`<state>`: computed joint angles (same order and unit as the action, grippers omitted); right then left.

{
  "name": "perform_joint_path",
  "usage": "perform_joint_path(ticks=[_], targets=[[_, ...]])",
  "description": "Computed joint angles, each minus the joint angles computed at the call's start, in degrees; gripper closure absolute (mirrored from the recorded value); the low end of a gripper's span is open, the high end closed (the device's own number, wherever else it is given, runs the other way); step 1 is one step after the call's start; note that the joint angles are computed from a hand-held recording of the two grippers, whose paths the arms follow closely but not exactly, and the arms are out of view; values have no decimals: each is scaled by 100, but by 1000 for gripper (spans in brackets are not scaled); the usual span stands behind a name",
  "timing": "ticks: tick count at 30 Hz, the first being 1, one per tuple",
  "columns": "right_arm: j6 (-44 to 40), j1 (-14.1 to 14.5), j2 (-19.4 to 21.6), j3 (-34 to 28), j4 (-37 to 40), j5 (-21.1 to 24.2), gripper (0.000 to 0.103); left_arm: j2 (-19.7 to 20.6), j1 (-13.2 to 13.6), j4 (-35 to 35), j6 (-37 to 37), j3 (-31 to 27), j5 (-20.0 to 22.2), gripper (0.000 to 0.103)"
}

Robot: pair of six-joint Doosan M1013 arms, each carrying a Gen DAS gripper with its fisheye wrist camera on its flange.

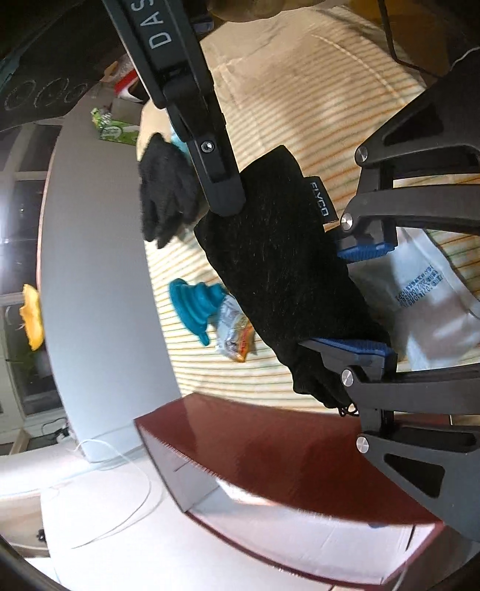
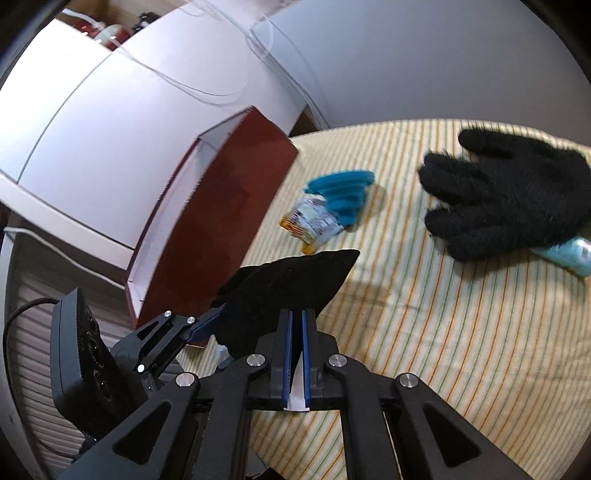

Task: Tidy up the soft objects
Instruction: 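Lift the black pouch into the shoebox and open the left gripper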

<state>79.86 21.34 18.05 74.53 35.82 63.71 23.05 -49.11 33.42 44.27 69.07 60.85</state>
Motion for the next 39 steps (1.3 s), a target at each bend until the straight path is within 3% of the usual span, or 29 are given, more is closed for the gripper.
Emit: perform_joint_path(ticks=[10, 18, 28, 39], targets=[[-150, 103, -271, -198, -94, -314, 99, -307, -57, 413, -321, 28, -343, 71], [-301, 306, -259, -635, -231, -481, 99, -612, -20, 871, -627, 146, -413, 71], [-303, 770, 307, -1609, -471, -238, 99, -911, 209, 1371, -1018, 400, 18, 71], [-64, 1143, 963, -2374, -854, 108, 99, -1000, 519, 1226, -1092, 701, 306, 71]])
